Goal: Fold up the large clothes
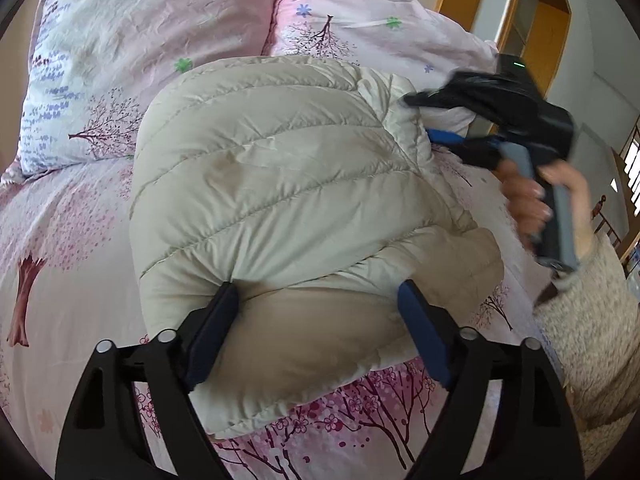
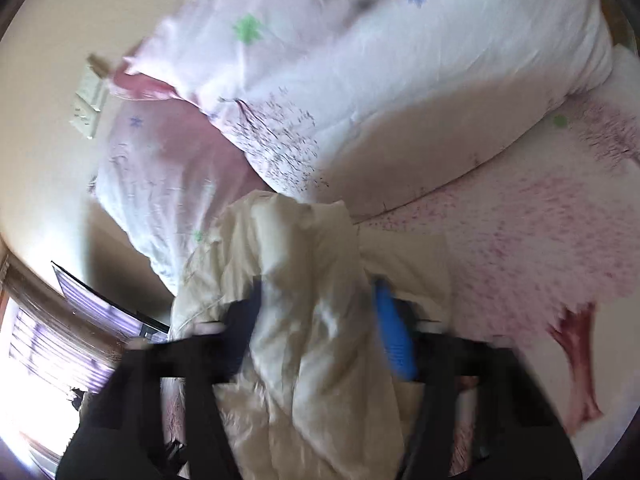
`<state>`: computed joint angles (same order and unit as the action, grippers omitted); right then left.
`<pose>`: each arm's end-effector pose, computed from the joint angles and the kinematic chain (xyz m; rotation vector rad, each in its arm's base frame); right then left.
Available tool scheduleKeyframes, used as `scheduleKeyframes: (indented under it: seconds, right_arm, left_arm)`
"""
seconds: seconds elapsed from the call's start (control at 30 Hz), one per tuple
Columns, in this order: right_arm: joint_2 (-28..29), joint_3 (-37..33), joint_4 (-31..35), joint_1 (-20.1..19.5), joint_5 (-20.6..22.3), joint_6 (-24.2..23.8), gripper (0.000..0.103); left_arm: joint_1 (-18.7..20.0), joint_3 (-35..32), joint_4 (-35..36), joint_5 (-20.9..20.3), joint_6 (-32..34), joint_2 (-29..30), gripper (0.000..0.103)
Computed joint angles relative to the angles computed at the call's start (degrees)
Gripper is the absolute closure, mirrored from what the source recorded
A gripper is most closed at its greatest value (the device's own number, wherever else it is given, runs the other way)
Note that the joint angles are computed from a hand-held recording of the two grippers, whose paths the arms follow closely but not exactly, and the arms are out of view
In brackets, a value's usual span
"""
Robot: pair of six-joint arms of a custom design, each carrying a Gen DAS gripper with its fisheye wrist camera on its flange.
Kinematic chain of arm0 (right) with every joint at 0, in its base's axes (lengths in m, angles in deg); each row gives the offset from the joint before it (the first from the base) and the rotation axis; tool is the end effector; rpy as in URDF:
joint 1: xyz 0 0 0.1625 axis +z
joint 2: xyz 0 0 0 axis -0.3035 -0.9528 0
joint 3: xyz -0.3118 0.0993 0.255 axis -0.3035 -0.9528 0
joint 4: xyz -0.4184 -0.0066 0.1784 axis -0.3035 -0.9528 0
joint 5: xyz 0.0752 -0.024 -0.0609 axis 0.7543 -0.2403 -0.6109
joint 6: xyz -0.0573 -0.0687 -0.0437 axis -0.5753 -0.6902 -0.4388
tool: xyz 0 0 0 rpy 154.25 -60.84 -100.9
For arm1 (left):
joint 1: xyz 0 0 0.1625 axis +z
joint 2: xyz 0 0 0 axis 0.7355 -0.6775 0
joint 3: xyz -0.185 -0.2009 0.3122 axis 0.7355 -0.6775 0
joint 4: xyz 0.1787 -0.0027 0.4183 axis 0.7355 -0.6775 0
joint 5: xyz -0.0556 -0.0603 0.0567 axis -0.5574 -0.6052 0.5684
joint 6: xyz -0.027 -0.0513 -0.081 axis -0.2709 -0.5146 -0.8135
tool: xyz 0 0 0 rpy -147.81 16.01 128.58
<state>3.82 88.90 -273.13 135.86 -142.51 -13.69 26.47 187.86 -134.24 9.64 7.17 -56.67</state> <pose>0.3913 -0.5158 -0.0223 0.1543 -2.8867 1.1023 0.0411 -0.4484 0.3625 0.7595 2.5491 -0.8784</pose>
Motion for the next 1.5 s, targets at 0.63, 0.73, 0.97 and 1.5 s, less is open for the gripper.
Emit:
scheduleKeyframes:
  seconds: [0.63, 0.73, 0.97, 1.5]
  right_arm:
    - [0.5, 6.6, -3.5, 7.7, -9.2, -6.3, 0.063]
    - [0.4, 9.5, -3.3, 10.4, -10.8, -7.2, 0.063]
    - [4.1, 8.5, 2.1, 9.9, -14.6, -3.6, 0.057]
    - [4.6, 15.1, -13.3, 19.7, -26.3, -3.8, 0.002]
  left_arm:
    - [-8.0, 10.0, -10.5, 11.8, -2.3, -14.0, 0.001]
    - [-8.6, 11.2, -8.5, 14.3, -4.7, -16.9, 0.001]
    - [-12.0, 13.4, -0.7, 27.5, -10.4, -18.6, 0.001]
    - [-16.6, 17.5, 10.3, 30.6, -18.5, -26.9, 0.001]
